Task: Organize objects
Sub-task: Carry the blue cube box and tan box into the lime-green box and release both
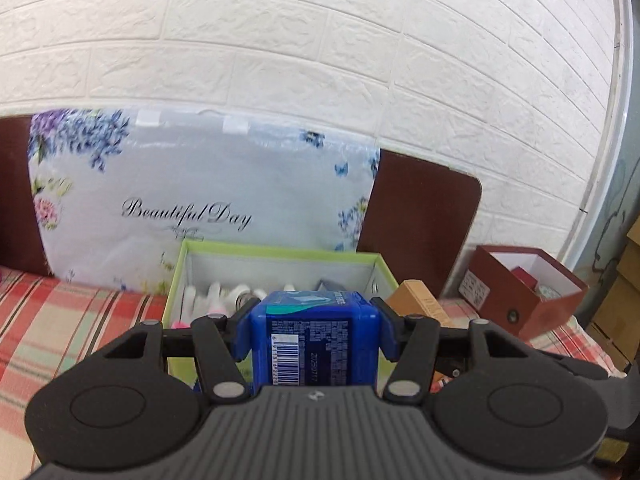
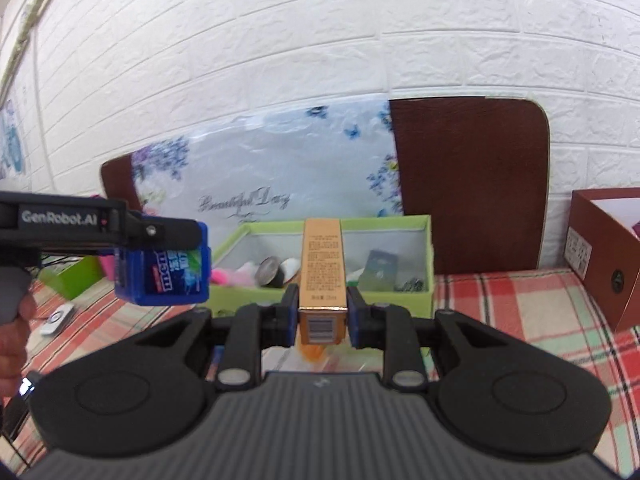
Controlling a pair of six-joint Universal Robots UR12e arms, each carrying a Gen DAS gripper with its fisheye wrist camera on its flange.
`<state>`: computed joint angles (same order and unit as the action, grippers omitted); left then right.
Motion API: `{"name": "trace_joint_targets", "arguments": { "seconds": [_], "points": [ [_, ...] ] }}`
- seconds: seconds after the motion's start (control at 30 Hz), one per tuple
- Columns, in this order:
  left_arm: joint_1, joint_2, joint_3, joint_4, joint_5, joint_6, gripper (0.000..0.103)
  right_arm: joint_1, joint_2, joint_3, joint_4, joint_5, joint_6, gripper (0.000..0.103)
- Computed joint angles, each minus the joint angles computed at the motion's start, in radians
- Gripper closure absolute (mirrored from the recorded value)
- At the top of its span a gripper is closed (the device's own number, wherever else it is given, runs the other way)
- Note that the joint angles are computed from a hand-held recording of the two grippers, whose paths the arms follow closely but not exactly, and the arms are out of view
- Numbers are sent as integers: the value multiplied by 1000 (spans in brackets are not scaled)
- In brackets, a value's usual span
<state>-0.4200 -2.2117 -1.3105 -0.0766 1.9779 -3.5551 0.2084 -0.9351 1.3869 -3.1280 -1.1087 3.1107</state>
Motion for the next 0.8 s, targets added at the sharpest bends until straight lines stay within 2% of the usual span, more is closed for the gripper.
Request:
{"name": "trace_joint_targets", "arguments": {
  "seconds": [0.2, 0.33, 0.37, 0.4, 0.43, 0.47, 0.53, 0.57, 0.63, 0.8],
  "points": [
    [33, -78, 122, -52, -28, -51, 42, 19, 90, -135, 49, -89, 21, 80],
    [45, -127, 189, -81, -19, -50, 42, 27, 144, -216, 76, -112, 30, 80],
    [47, -139, 202, -79, -8, -46, 40, 30, 158, -236, 87, -118, 30, 80],
    [47, -151, 214, -86, 9, -39, 34, 32, 171, -255, 102, -114, 21, 79],
    [46, -157, 224, -116, 27, -30, 18, 33, 181, -270, 117, -106, 3, 75],
    [43, -162, 231, -149, 58, -16, 15, 35, 188, -276, 125, -108, -14, 59],
    [41, -164, 220, -145, 93, 5, 15, 41, 193, -266, 88, -143, -34, 39],
    [43, -159, 207, -141, 86, 0, 15, 43, 195, -257, 58, -156, -39, 31],
    [50, -147, 187, -153, 58, -38, 15, 43, 196, -244, 28, -162, -32, 22],
    [45, -125, 166, -178, 62, -78, 15, 37, 175, -212, 21, -136, -5, 18]
  ]
}}
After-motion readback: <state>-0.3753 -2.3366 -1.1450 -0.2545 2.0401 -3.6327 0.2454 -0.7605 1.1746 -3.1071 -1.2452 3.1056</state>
